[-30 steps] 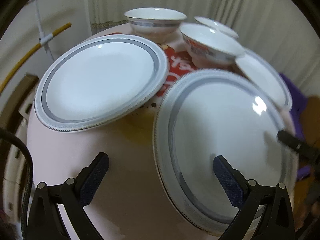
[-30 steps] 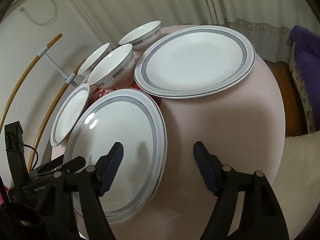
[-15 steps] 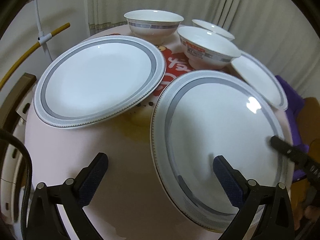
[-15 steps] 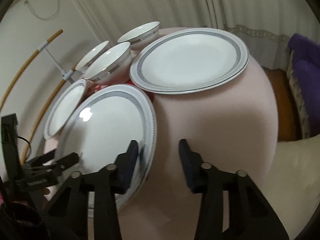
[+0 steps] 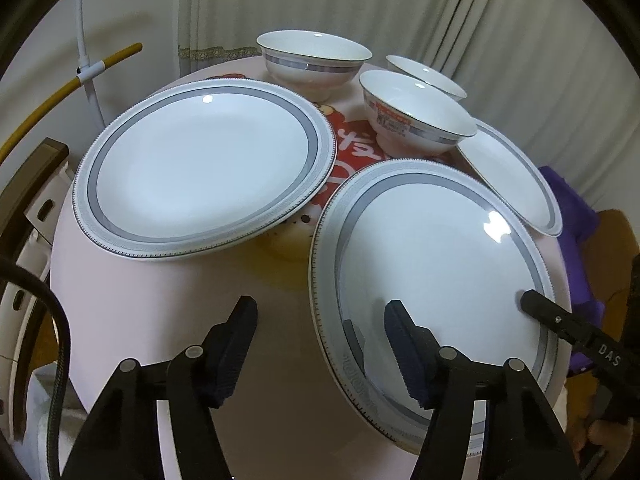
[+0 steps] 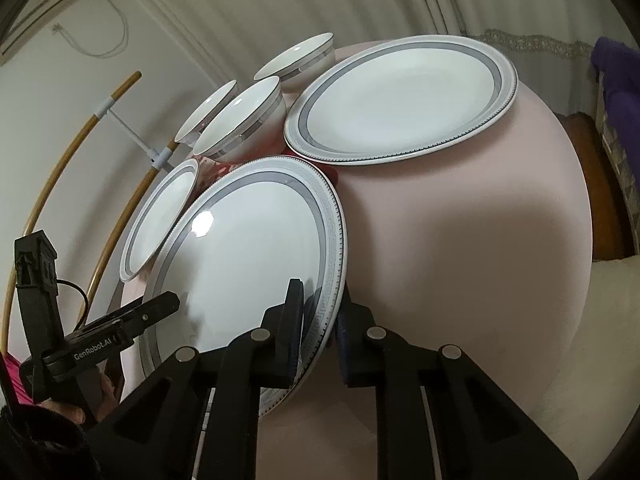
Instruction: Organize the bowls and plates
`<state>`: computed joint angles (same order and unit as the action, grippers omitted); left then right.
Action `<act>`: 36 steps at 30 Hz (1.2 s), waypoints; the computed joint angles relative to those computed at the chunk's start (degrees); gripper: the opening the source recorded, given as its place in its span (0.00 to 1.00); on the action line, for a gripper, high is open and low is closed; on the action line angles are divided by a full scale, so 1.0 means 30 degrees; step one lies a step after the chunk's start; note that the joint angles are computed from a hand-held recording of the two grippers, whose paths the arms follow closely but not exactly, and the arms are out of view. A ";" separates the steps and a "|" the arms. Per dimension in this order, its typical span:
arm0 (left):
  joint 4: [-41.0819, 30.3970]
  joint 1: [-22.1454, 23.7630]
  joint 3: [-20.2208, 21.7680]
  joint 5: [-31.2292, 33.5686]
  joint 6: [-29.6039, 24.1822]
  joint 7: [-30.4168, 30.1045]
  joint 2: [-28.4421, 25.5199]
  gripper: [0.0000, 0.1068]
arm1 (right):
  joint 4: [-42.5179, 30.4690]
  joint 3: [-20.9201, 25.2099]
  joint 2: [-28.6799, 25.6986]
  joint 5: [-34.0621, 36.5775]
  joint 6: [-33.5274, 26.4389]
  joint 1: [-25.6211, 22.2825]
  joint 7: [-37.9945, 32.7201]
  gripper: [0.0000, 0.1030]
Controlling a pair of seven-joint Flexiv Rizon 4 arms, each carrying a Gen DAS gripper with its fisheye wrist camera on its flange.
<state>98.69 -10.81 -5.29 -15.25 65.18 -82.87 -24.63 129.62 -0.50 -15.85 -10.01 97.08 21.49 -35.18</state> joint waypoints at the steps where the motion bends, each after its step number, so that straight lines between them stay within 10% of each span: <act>1: 0.0033 -0.0026 0.0028 0.0085 0.0119 0.0016 0.0003 0.57 | 0.0008 -0.0024 0.0000 0.0015 0.0022 0.0028 0.0016 0.13; 11: 0.0735 0.0632 -0.1063 -0.1790 0.0930 0.1733 0.0072 0.23 | 0.0139 -0.0241 0.0022 0.0155 0.0235 0.0269 0.0014 0.13; 36: 0.1652 0.0808 -0.1462 -0.2994 0.2040 0.2847 0.0522 0.18 | 0.0778 -0.2852 0.0394 -0.0260 0.0416 0.2835 0.0385 0.14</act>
<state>103.65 -8.38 -9.68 -24.23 71.30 -74.32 -23.06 131.95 -9.06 -14.67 -10.79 98.33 29.99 -34.03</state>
